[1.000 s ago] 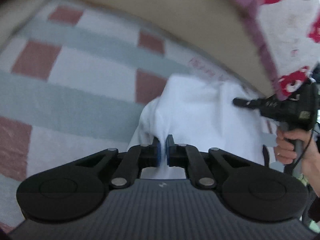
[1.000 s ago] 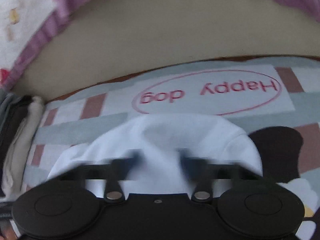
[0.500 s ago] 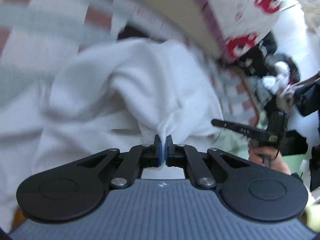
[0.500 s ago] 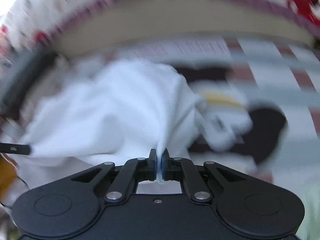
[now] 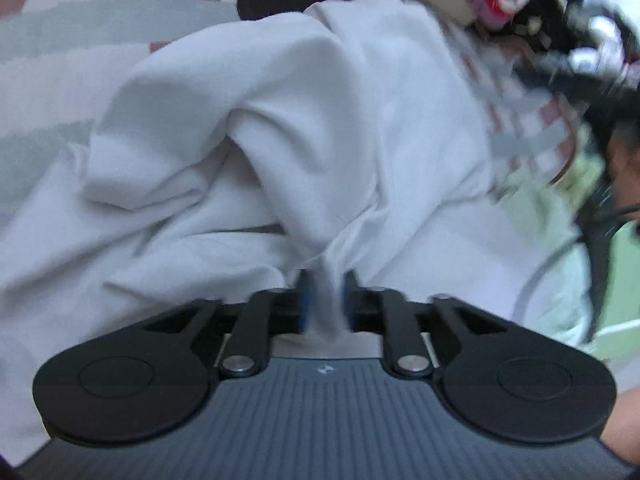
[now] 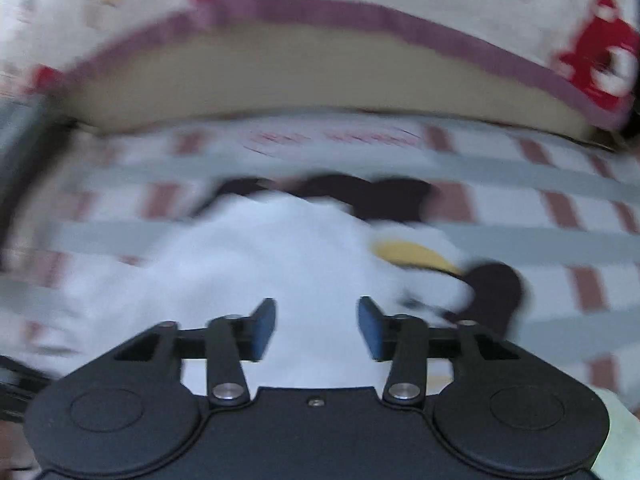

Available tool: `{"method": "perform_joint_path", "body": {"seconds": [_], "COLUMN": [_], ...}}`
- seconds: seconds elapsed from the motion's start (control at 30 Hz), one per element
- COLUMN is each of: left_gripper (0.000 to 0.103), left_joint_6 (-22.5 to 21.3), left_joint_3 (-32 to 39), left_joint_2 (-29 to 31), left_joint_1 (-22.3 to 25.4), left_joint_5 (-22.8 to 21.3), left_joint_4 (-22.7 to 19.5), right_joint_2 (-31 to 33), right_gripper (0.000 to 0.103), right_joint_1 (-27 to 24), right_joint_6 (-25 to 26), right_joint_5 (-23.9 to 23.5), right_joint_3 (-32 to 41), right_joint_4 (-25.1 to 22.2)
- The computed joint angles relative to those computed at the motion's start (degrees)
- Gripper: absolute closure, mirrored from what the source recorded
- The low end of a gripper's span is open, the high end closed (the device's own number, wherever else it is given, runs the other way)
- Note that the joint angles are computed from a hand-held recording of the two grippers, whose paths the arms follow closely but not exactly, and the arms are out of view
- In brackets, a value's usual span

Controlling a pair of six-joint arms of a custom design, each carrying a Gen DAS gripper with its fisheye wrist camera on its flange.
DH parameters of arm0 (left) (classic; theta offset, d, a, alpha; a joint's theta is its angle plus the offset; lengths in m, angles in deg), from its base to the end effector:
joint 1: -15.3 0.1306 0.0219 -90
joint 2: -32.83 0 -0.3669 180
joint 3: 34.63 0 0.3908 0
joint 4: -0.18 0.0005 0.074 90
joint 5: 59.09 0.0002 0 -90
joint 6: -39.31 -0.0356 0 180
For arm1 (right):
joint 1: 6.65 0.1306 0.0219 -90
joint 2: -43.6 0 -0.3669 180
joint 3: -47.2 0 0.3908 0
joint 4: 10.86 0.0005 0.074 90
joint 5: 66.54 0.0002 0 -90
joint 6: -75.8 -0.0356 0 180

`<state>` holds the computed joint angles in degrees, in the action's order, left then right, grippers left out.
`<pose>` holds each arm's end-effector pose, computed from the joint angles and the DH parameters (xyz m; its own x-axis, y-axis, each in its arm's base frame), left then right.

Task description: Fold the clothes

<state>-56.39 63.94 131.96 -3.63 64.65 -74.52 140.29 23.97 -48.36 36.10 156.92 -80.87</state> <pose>0.4636 -0.1804 0.3888 -0.8702 0.3858 -0.3065 0.4923 0.7059 -0.5092 0.4383 0.2498 0.4918 -0.8185 0.1522 -0.5539 0.0788 0.9849 0.1542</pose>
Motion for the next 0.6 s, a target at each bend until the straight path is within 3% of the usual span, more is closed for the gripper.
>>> {"method": "perform_joint_path", "body": {"seconds": [0.2,0.33,0.47,0.53,0.6], "left_gripper": [0.074,0.060,0.059,0.055,0.046], "left_joint_6": [0.42,5.61,9.75,7.67,3.29], "left_joint_3": [-0.88,-1.50,-2.81,-3.35,-2.99], "left_joint_2": [-2.04,-3.92,-4.89,-4.96,-3.99], "left_joint_1": [2.06,3.36,3.73,3.35,2.54], "left_joint_5": [7.54,9.85,5.04,1.53,-0.85], "left_joint_4": [5.12,11.92,16.60,17.66,17.02], "right_joint_2": [7.86,11.42,9.83,8.58,7.22], "right_gripper": [0.046,0.046,0.046,0.043,0.034], "right_joint_1": [1.02,1.90,1.06,0.65,0.71], "right_joint_6": [0.64,2.02,0.16,-1.91,-4.42], "right_joint_5": [-10.92,-10.36,-9.91,-8.83,-4.54], "right_joint_3": [6.61,9.44,6.77,5.07,3.23], "right_joint_4": [2.03,0.76,2.86,3.84,4.60]}}
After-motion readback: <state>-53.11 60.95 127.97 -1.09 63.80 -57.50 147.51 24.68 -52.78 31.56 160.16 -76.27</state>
